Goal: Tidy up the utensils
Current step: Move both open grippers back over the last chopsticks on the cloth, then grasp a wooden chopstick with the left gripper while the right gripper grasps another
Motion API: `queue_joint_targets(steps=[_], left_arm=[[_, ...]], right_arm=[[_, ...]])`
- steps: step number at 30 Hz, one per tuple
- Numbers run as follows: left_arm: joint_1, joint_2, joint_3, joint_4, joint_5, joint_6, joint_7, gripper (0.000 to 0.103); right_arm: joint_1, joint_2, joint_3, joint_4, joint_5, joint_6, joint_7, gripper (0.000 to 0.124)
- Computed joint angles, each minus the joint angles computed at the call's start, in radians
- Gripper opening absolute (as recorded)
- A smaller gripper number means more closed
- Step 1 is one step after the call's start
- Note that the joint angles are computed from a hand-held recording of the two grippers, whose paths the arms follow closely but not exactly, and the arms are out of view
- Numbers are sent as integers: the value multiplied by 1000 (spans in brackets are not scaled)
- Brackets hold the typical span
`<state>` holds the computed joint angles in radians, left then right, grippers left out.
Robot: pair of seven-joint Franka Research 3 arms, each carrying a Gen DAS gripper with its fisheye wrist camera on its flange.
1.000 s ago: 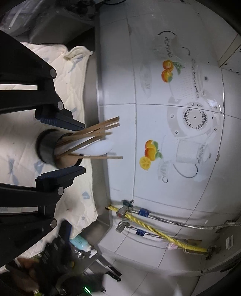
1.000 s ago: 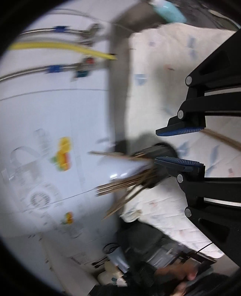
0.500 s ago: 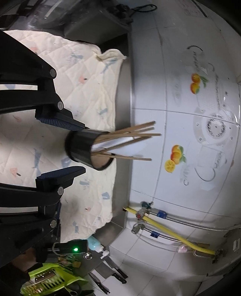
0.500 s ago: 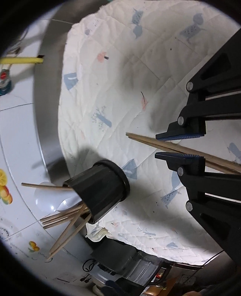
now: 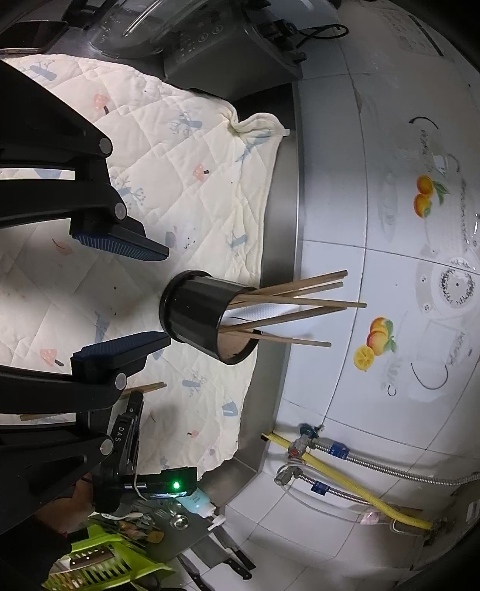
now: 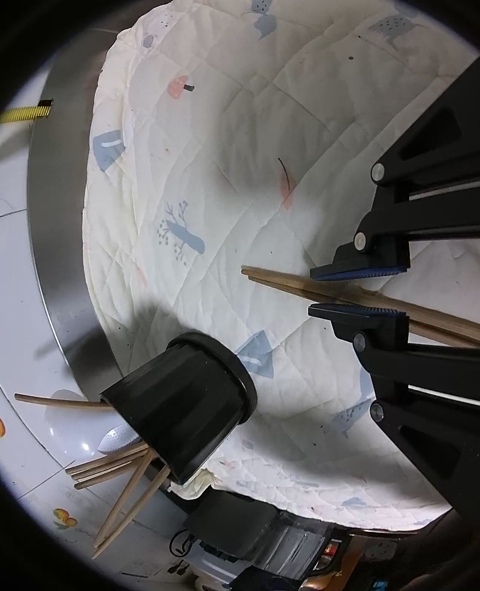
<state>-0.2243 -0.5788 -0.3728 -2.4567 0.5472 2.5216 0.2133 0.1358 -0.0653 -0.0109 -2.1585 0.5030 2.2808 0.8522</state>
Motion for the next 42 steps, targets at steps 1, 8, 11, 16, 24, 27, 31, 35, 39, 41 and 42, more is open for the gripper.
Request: queue_joint_targets(steps=[1,8,11,16,24,27,31,35,39,41,42], left_arm=[[-1,1,1,0,-1,0,0,43],[-7,28,4,6,-10,0,2,43],[-9,48,6,12,-10,14,3,43],[-10,102,8,36,-10,40,5,43],[-24,210,23,83,-20,120,30,43],[-29,261,20,115,-14,135,39,43],[-46,322,30,153,-19,149,62,43],[-63,380,44,183,-36,172,89,43],[-79,452,54,229,-52,182,122,43],[-87,494,59,259,-52,184,137,43],[-92,519,63,277,-58,185,150,43]], right_arm=[[0,4,0,1,-1,0,6,15],[0,7,0,-4,30,4,-5,11],[-2,-2,-4,-8,42,5,-6,9],[-7,-11,-7,-16,29,10,-12,9],[-16,-13,-8,-26,-58,27,21,10],[-15,-8,-8,-24,-52,32,13,10],[-12,-7,-5,-27,-58,46,-1,10],[-11,-5,-6,-27,-54,49,-25,10],[-15,-10,-13,-27,-28,34,-48,10],[-20,-13,-17,-26,-21,27,-56,10],[-22,-17,-19,-28,-18,24,-59,10]])
